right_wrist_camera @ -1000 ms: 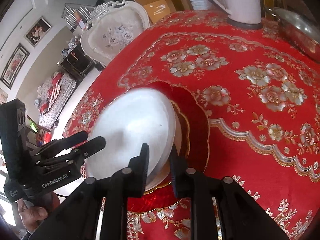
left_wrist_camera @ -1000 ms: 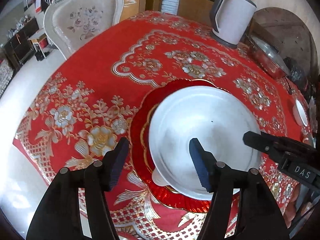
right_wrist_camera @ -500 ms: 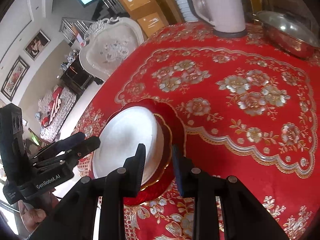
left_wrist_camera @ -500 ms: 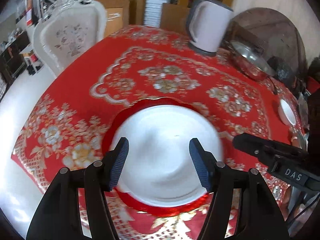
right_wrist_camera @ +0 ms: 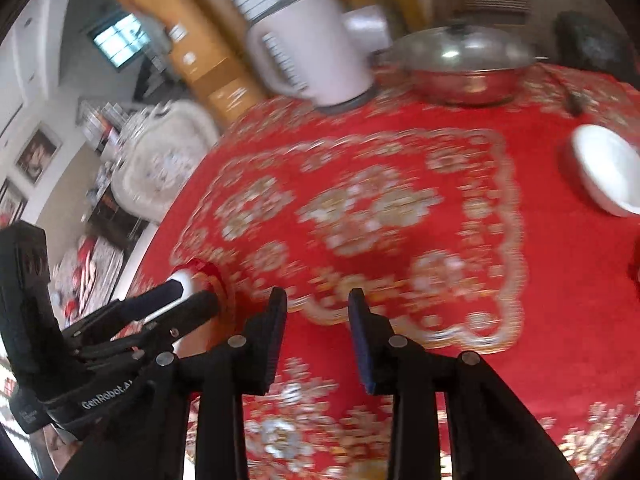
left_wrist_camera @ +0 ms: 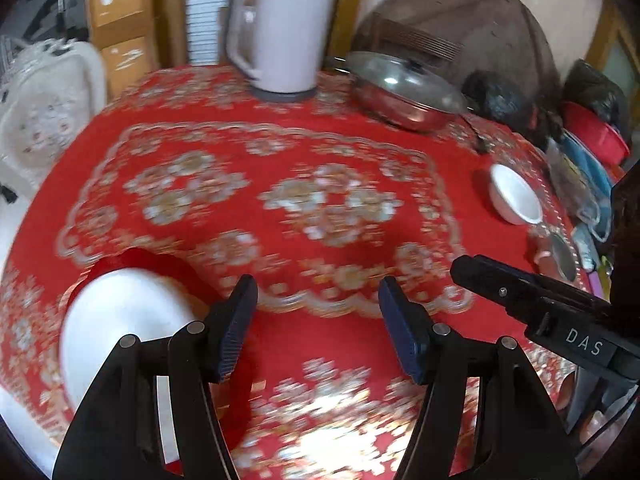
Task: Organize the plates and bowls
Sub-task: 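Move the right tool to the rim of the small white bowl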
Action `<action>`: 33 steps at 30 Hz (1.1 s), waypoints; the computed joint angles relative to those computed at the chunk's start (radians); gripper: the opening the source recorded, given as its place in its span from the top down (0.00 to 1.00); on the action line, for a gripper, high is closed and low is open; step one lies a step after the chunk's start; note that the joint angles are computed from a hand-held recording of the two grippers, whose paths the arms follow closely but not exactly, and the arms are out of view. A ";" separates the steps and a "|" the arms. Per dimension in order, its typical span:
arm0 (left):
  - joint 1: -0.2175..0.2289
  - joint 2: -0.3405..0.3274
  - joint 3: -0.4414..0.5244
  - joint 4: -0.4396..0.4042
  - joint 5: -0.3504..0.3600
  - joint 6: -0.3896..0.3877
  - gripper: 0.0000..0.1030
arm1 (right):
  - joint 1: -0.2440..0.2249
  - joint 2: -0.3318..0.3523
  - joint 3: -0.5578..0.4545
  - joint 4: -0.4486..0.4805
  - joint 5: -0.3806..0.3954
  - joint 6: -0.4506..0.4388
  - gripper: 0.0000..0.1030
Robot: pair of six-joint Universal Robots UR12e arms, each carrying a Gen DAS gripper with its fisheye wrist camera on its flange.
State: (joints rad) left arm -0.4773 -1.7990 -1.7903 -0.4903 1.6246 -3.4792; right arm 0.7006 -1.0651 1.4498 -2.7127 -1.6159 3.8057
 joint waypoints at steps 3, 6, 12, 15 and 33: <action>-0.020 -0.045 0.055 -0.020 -0.011 0.010 0.38 | -0.017 -0.030 0.041 -0.005 -0.025 0.016 0.67; -0.037 -0.088 0.109 -0.043 -0.031 0.022 0.38 | -0.033 -0.058 0.082 -0.012 -0.050 0.037 0.66; -0.069 -0.171 0.223 -0.074 -0.030 0.043 0.38 | -0.075 -0.112 0.158 -0.027 -0.077 0.082 0.66; -0.085 -0.216 0.286 -0.090 -0.018 0.058 0.38 | -0.095 -0.140 0.191 -0.024 -0.101 0.099 0.65; -0.121 -0.442 0.629 -0.254 -0.133 0.074 0.38 | -0.183 -0.194 0.290 -0.042 -0.205 0.177 0.61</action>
State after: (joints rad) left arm -0.5983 -2.2410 -1.1613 -0.7441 1.4921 -3.4048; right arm 0.5172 -1.2594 1.7394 -2.7544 -1.8207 3.9824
